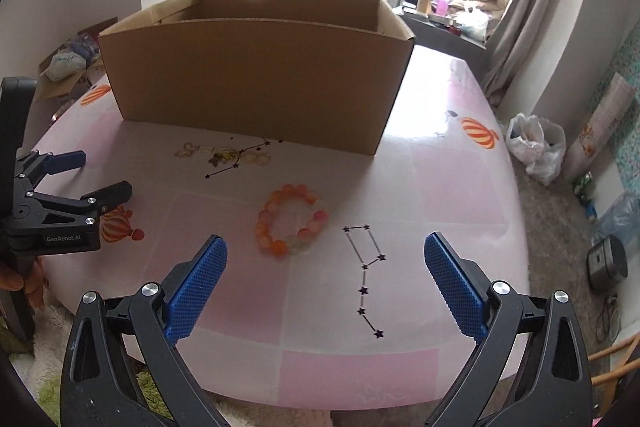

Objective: Organize jewelry
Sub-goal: 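Move the right tool down to the gold charms beside the box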

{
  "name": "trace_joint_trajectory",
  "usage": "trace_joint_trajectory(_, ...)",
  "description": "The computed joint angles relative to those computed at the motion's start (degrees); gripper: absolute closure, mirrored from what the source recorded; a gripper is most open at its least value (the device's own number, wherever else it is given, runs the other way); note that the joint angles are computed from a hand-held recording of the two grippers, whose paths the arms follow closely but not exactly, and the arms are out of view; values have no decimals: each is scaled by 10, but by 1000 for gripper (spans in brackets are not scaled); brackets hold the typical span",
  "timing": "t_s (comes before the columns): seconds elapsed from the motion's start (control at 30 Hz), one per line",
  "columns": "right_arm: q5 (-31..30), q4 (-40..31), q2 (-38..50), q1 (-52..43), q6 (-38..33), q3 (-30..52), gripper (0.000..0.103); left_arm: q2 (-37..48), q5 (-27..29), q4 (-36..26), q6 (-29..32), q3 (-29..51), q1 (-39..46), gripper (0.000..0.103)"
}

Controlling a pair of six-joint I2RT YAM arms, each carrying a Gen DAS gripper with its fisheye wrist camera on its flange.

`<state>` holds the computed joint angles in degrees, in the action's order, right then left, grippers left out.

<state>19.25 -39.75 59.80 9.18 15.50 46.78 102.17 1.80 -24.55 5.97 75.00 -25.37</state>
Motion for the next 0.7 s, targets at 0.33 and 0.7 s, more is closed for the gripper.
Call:
trace_joint_trajectory(0.33, -33, 35, 102, -70, -64, 25, 8, -22, 4, 19, 3, -33, -3, 5)
trace_joint_trajectory(0.7, -191, 74, 19, -124, -58, 24, 13, -18, 12, 1, 11, -15, 7, 5)
